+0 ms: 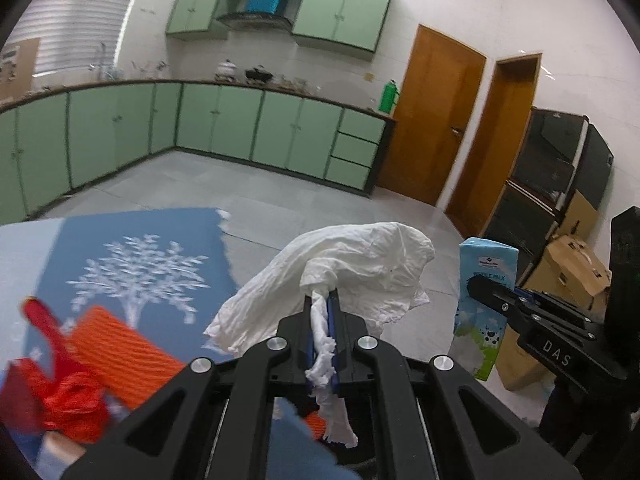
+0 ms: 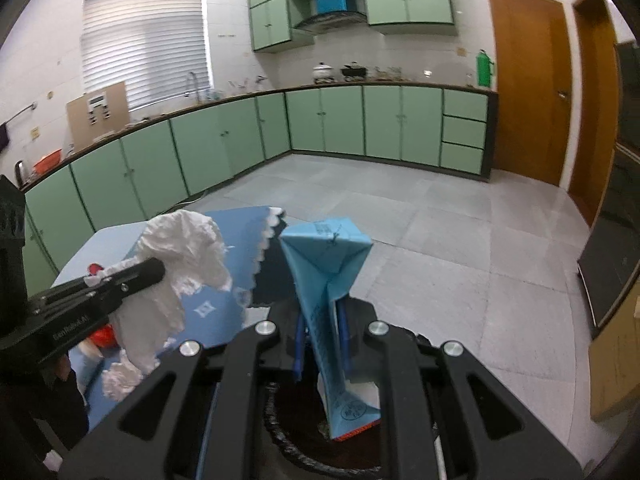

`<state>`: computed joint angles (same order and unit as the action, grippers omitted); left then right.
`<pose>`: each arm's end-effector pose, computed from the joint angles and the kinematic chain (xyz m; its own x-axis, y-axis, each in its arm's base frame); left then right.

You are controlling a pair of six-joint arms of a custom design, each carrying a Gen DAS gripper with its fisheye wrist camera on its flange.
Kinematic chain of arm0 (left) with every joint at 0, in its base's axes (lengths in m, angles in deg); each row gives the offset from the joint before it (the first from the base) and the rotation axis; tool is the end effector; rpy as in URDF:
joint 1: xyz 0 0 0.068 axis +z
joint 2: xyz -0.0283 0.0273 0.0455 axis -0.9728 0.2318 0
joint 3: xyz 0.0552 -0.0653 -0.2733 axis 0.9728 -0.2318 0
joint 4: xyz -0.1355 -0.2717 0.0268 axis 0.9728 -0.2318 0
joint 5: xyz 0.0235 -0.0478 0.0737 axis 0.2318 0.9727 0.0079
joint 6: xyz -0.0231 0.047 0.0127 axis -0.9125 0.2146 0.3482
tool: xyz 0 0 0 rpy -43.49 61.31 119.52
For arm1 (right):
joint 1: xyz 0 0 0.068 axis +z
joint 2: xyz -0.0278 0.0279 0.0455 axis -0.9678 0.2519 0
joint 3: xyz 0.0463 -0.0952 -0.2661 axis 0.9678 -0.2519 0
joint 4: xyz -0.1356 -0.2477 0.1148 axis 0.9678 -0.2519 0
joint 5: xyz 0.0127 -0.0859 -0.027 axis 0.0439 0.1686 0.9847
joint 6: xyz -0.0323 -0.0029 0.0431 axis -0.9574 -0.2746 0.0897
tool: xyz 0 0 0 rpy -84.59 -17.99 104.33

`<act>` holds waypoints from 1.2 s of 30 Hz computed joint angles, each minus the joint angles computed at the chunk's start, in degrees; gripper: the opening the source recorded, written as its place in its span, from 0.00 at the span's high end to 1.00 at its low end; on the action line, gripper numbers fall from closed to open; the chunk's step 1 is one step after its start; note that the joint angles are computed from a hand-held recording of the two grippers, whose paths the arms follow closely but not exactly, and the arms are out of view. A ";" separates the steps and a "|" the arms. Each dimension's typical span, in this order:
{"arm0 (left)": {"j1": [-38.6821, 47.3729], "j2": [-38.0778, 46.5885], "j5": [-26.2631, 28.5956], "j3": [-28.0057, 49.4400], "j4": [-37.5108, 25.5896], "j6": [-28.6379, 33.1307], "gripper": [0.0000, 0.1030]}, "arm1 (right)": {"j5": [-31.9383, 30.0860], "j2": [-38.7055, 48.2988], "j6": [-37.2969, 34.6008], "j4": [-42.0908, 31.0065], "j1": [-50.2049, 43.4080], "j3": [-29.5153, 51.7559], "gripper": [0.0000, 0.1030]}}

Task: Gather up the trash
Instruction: 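Carry tissue and carton over the black bin and open both tools to drop them, then move both tools back over the remaining trash on the table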

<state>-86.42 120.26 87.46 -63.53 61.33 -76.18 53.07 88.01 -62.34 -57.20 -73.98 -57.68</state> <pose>0.1896 -0.0440 0.1916 -0.5652 -0.0088 -0.8249 0.3582 0.8981 -0.2551 0.1339 0.0071 0.1848 -0.5451 0.0032 -0.8383 -0.1026 0.9922 0.0705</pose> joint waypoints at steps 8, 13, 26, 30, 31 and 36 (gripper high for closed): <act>-9.00 20.62 -3.45 2.58 14.74 -3.73 0.94 | -7.85 10.28 -5.40 9.30 -13.13 -3.88 0.88; -11.13 32.94 -3.96 5.82 20.57 -5.01 0.94 | -9.38 23.06 -6.91 20.37 -17.60 -6.00 0.88; -10.91 45.36 -1.67 11.93 21.76 -4.73 0.66 | -6.96 47.80 -4.09 38.22 -16.22 -3.34 0.72; -9.13 41.60 -1.14 10.71 20.00 -4.20 0.61 | -5.37 46.24 -3.08 38.11 -15.75 -3.78 0.57; -8.69 40.34 -1.19 10.47 19.24 -4.16 0.61 | -4.79 45.71 -2.64 37.84 -15.24 -3.63 0.49; -5.96 28.32 -3.57 6.45 15.35 -2.59 0.49 | 0.57 32.25 1.69 31.91 -9.64 -5.86 0.11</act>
